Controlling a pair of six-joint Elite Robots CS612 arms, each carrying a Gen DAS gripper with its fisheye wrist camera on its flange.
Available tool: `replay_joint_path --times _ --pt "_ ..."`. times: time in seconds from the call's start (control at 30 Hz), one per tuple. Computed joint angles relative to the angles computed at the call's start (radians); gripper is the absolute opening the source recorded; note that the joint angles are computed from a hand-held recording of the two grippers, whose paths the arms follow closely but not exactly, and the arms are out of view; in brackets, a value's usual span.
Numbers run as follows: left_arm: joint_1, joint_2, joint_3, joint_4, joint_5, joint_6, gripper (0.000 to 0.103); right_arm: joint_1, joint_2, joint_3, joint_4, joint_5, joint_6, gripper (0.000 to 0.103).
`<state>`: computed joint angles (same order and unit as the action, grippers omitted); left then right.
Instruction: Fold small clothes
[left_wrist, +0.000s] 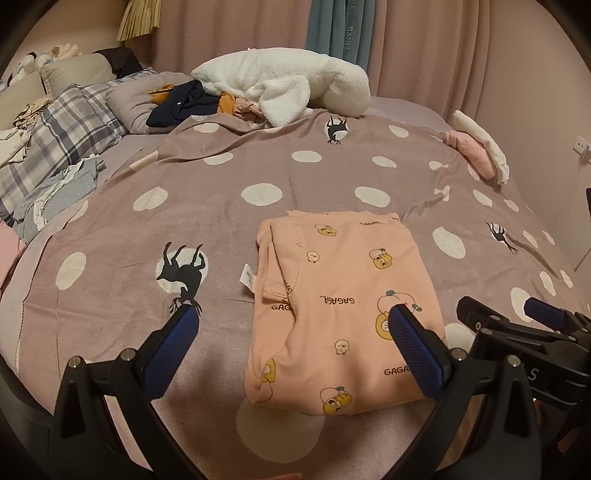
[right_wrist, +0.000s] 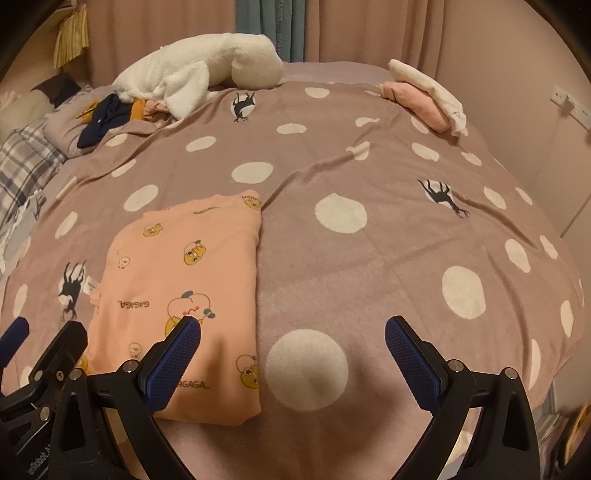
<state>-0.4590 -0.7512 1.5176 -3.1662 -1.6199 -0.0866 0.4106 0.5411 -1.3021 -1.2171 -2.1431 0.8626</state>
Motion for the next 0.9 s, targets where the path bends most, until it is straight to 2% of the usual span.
replay_joint_path --times 0.9 --pt "-0.004 0.002 -0.003 0.019 0.014 0.016 0.103 -0.002 -0.012 0.021 0.034 -0.002 0.001 0.099"
